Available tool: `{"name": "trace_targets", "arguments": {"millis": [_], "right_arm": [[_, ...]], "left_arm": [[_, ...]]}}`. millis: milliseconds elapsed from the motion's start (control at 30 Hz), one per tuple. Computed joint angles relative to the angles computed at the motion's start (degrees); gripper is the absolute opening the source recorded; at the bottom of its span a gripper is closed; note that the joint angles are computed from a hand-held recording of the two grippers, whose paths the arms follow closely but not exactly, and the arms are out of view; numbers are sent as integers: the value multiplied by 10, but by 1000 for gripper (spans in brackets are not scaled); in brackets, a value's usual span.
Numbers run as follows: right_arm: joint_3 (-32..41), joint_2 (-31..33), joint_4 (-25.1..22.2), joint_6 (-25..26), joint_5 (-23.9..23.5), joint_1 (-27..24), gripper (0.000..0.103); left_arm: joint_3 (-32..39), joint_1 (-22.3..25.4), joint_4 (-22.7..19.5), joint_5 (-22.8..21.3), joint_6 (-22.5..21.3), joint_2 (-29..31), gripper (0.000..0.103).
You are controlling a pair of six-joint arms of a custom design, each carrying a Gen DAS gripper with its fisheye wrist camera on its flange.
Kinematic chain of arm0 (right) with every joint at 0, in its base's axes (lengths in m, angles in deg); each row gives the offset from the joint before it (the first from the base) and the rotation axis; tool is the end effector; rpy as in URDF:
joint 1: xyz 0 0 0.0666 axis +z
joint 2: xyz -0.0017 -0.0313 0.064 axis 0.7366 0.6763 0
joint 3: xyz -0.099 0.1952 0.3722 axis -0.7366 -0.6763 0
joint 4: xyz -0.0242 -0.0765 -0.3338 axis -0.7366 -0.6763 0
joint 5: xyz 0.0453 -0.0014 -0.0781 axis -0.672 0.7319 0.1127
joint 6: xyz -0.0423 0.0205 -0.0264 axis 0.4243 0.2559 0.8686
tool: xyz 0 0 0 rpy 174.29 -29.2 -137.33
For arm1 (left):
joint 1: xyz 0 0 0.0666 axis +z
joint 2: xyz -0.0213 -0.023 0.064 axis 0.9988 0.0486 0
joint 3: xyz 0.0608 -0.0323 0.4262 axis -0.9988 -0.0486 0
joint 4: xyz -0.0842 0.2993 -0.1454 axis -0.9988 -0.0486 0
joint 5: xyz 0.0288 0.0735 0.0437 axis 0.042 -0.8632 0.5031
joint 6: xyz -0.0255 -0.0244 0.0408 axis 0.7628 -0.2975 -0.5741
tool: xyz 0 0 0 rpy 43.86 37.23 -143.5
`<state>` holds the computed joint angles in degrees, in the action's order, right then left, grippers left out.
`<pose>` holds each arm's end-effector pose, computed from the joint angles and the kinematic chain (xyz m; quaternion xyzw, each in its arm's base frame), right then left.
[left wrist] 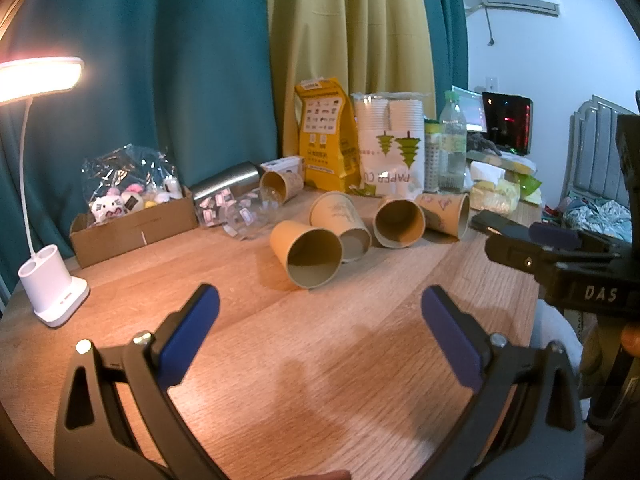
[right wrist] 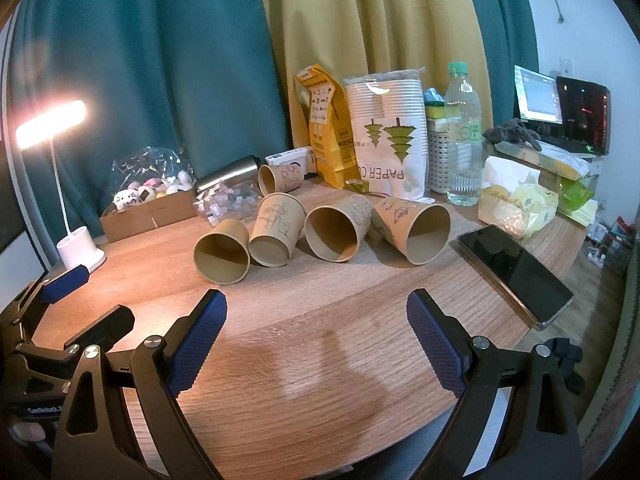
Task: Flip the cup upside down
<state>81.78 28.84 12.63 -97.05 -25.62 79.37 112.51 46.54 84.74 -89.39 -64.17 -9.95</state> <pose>0.3419 0.2100 0.3326 -0.1501 0.8566 0.1525 0.4695 0.2828 -0.2128 0.3242 -0.0282 0.8381 0.0315 0.5439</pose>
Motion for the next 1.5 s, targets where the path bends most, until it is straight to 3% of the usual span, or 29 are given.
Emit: {"name": "trace_targets", "arguments": {"millis": [100, 233, 400, 600, 1067, 1167, 1300, 1467, 1500], "right_arm": [[-1, 1, 1, -1, -7, -2, 94], [10, 8, -10, -2, -27, -10, 94], [37, 24, -42, 3, -57, -26, 94], [82, 52, -90, 27, -106, -53, 94], [146, 110, -110, 22, -203, -109, 94], [157, 123, -112, 18, -215, -114, 94], [163, 135, -110, 12, -232, -122, 94], [166, 143, -110, 12, -238, -123, 94], [167, 144, -112, 12, -239, -122, 94]], "left_arm": [[4, 3, -12, 6, 8, 2, 102], [23, 12, -58, 18, 26, 13, 102], [64, 45, -151, 65, 77, 27, 102], [142, 99, -245, 121, 110, 41, 102], [395, 206, -433, 250, 90, 213, 102], [427, 223, -472, 286, 103, 248, 101], [430, 240, -483, 322, 120, 264, 101], [420, 248, -483, 330, 113, 267, 81], [417, 249, -483, 337, 112, 268, 72]]}}
